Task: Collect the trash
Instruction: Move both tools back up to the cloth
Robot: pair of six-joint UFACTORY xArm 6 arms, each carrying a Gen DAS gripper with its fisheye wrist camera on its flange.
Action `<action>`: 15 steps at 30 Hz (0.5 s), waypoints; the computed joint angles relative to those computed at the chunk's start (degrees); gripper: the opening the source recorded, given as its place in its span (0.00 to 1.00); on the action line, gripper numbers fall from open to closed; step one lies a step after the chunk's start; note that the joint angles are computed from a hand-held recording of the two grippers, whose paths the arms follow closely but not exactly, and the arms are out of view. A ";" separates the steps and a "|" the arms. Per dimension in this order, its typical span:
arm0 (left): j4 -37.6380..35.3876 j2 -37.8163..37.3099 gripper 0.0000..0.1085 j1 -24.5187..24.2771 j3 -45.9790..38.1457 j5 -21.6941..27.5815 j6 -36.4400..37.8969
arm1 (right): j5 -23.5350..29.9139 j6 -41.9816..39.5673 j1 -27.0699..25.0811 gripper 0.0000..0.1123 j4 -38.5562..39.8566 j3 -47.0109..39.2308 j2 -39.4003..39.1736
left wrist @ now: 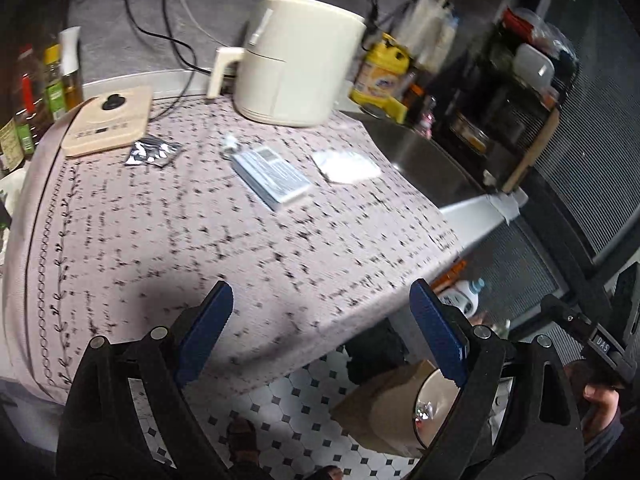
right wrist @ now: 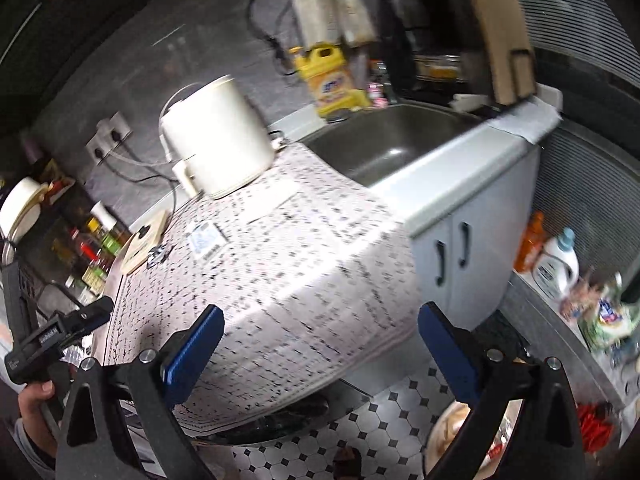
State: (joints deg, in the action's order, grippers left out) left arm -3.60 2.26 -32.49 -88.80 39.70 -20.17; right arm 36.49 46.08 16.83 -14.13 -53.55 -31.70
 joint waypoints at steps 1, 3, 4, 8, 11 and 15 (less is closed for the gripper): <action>0.02 -0.26 0.82 0.80 0.24 -0.26 0.11 | -0.51 -0.24 0.53 0.85 -0.16 -1.51 2.00; -0.27 -0.70 0.82 2.24 0.84 -0.82 0.43 | -1.31 -0.50 1.36 0.85 -0.36 -4.00 5.31; -0.48 -0.73 0.82 2.89 0.91 -1.05 0.42 | -1.68 -0.85 1.66 0.85 -0.24 -4.98 6.58; -2.35 -0.42 0.82 5.96 1.11 -2.65 1.95 | -2.30 -1.23 3.17 0.85 -2.57 -10.83 12.99; -3.98 0.65 0.82 7.75 0.27 -3.44 3.62 | -2.18 -1.23 3.65 0.85 -3.82 -15.06 17.40; -7.75 4.12 0.82 10.29 -3.17 -3.70 6.89 | -1.13 -0.15 4.08 0.84 -6.62 -21.17 23.23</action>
